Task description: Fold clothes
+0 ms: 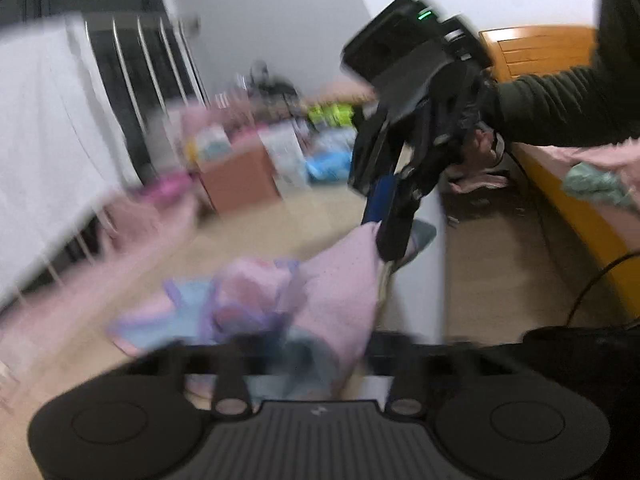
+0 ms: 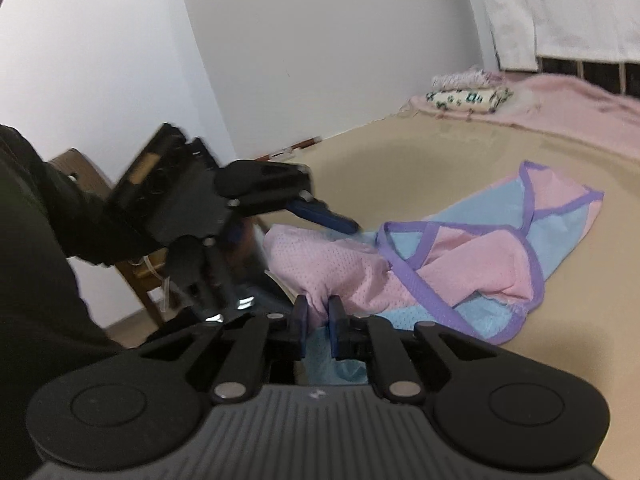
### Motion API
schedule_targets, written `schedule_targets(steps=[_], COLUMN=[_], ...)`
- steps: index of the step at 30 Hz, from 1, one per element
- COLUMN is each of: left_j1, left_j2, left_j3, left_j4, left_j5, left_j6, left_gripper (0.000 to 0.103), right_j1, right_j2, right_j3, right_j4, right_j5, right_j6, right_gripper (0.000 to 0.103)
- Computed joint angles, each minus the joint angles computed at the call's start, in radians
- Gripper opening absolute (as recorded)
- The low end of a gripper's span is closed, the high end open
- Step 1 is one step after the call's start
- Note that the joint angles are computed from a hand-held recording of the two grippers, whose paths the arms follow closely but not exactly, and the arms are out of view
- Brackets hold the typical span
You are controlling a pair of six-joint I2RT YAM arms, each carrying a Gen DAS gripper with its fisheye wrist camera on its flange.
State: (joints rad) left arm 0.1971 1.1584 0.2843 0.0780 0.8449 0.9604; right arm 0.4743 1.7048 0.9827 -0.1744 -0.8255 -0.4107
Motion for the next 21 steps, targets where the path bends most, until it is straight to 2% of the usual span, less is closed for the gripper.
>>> schedule_targets(steps=[1, 3, 4, 5, 8, 12, 13, 14, 15, 17, 19, 21], left_j1=[-0.006, 0.008, 0.016, 0.026, 0.057, 0.099, 0.115, 0.136, 0.153, 0.189, 0.225, 0.236], left_j2=[0.045, 0.109, 0.135, 0.158, 0.206, 0.239, 0.253, 0.272, 0.3, 0.364, 0.45, 0.49], left_j3=[0.046, 0.105, 0.135, 0.162, 0.243, 0.334, 0.366, 0.404, 0.446, 0.535, 0.634, 0.691], left_j4=[-0.043, -0.085, -0.118, -0.151, -0.289, -0.481, -0.555, -0.65, -0.748, -0.951, -1.151, -1.19], left_j5=[-0.005, 0.018, 0.029, 0.043, 0.08, 0.106, 0.117, 0.129, 0.137, 0.149, 0.172, 0.217], left_j6=[-0.013, -0.036, -0.045, -0.051, -0.039, -0.014, 0.01, 0.058, 0.116, 0.243, 0.365, 0.326], left_gripper=[0.011, 0.01, 0.01, 0.01, 0.009, 0.009, 0.009, 0.009, 0.009, 0.008, 0.008, 0.01], right_j1=[0.009, 0.03, 0.052, 0.082, 0.181, 0.279, 0.297, 0.315, 0.314, 0.269, 0.181, 0.083], right_j2=[-0.016, -0.046, -0.082, -0.124, -0.168, -0.101, -0.077, -0.052, -0.041, -0.047, -0.04, 0.009], right_j3=[-0.024, -0.069, -0.124, -0.196, -0.383, -0.446, -0.449, -0.452, -0.44, -0.364, -0.235, -0.098], right_j4=[0.042, 0.122, 0.197, 0.293, 0.591, 0.759, 0.791, 0.823, 0.814, 0.668, 0.431, 0.239], right_j5=[0.037, 0.114, 0.187, 0.27, 0.449, 0.602, 0.629, 0.655, 0.649, 0.54, 0.321, 0.089], right_j6=[0.017, 0.047, 0.056, 0.045, -0.038, -0.161, -0.199, -0.236, -0.241, -0.188, -0.081, 0.045], right_gripper=[0.016, 0.049, 0.086, 0.103, 0.102, 0.097, 0.085, 0.065, 0.056, 0.009, 0.007, 0.007])
